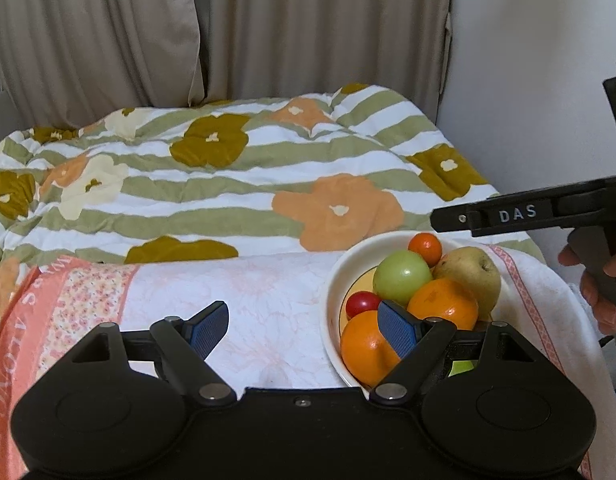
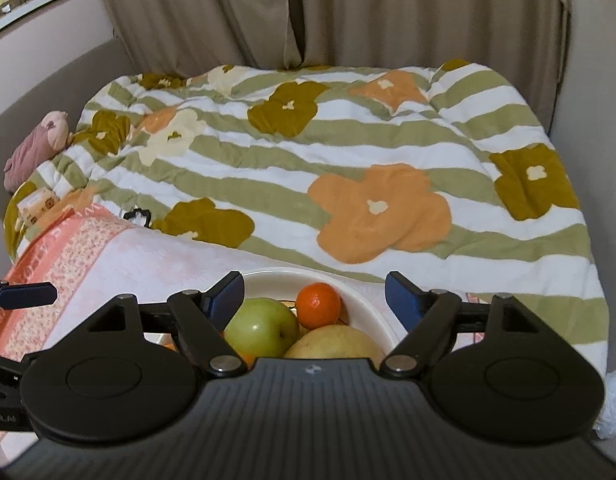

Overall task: Organize fruits
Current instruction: 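Withdraw both tools from the bowl toward the last two tomatoes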

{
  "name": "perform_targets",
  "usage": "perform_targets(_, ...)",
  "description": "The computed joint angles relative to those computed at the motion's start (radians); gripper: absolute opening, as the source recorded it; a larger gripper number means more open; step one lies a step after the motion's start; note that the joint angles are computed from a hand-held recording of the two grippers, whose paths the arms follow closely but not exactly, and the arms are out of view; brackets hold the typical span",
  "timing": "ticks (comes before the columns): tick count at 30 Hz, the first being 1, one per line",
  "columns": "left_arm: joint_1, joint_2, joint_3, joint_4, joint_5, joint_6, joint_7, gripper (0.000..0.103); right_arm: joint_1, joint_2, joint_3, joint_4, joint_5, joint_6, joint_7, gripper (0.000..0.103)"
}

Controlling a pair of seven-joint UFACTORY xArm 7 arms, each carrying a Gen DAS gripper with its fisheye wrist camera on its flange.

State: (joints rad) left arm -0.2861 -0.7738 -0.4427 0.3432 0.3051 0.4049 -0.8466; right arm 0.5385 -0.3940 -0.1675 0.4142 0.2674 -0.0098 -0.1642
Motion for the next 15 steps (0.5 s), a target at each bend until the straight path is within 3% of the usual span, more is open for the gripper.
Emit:
perform_targets(3, -0.039, -0.063, 0.032, -0.017, -0.012, 0.024, 0.032, 0.087, -0.172, -0.106, 0.181, -0.051, -0.052, 0.038, 0.115, 0.101)
perform_targets(7, -0.08, -0.177, 0.052, -0.044, -0.028, 0.063, 0.077, 0.097, -0.302, -0.275, 0.334, -0.112, -0.118, 0.119, 0.273, 0.103)
perform_targets(11, -0.121, -0.288, 0.064, -0.066, -0.049, 0.117, 0.136, 0.101, -0.357, -0.46, 0.444, -0.158, -0.177, 0.238, 0.411, 0.103)
perform_targets(15, -0.165, -0.388, 0.081, -0.097, -0.078, 0.16, 0.189, 0.102, -0.331, -0.636, 0.486, -0.189, -0.214, 0.372, 0.521, 0.103)
